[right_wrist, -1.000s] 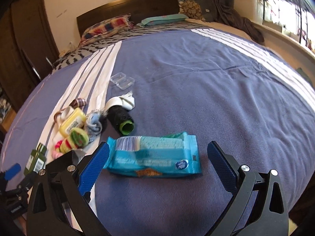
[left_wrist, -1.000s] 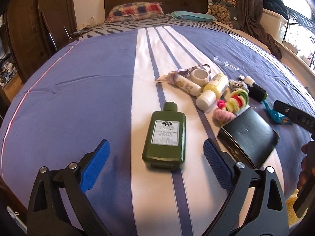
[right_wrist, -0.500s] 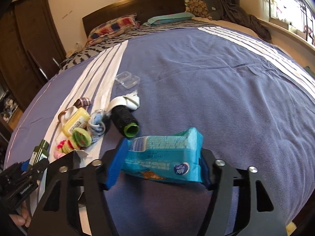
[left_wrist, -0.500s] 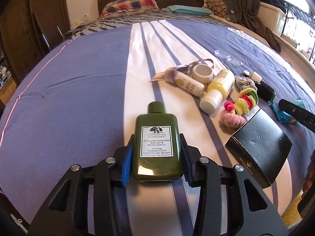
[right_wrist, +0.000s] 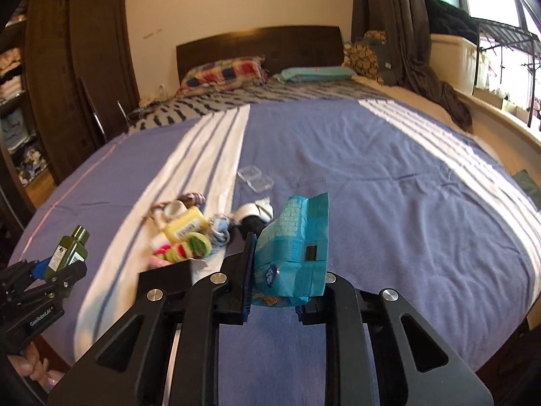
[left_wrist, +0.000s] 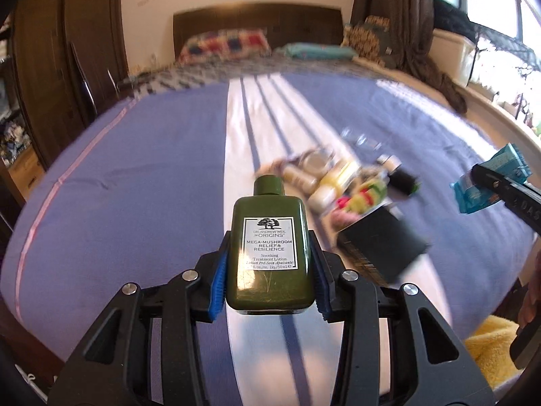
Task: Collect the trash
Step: 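Carry both items down to the black bin and open both tools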
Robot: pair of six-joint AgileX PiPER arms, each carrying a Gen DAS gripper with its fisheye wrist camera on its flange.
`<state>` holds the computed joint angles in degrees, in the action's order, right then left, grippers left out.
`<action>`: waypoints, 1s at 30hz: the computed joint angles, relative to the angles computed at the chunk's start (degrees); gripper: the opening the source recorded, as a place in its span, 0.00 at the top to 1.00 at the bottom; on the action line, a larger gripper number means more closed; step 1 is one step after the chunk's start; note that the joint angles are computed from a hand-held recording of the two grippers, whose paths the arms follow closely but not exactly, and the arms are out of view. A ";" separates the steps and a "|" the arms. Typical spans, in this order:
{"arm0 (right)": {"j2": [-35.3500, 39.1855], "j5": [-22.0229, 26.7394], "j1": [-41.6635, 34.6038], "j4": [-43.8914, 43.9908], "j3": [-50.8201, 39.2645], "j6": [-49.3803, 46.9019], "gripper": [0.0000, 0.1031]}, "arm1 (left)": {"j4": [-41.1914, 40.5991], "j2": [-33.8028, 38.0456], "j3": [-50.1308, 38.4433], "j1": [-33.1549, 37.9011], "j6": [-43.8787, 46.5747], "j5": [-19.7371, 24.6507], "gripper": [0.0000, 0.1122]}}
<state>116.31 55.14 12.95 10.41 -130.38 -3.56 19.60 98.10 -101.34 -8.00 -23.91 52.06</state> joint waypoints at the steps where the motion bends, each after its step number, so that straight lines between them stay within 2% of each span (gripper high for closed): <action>1: -2.25 -0.80 -0.12 0.33 2.37 -0.61 0.81 | 0.88 -1.53 0.94 -0.89 -0.97 0.00 0.65; 9: -21.57 -6.89 -1.82 6.58 26.36 -8.66 0.80 | 10.21 -14.13 8.87 -13.38 -11.31 3.81 0.65; 13: -29.10 -6.03 -3.07 10.94 35.74 -14.11 0.80 | 14.89 -20.04 16.16 -20.75 -18.49 6.13 0.65; 16: -33.90 -5.81 -2.95 10.58 42.49 -15.81 0.80 | 15.62 -23.64 22.51 -24.57 -22.75 6.52 0.65; 24: -37.78 -6.18 -0.17 7.56 55.87 -15.66 0.80 | 8.83 -25.82 36.35 -25.43 -25.43 1.98 0.65; 30: -36.12 -6.53 0.34 9.32 62.90 -17.53 0.80 | 0.64 -23.75 45.37 -22.30 -22.13 -4.73 0.65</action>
<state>80.18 48.61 13.30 19.73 -67.48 -21.09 20.24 74.35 -55.98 -30.30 -46.05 47.34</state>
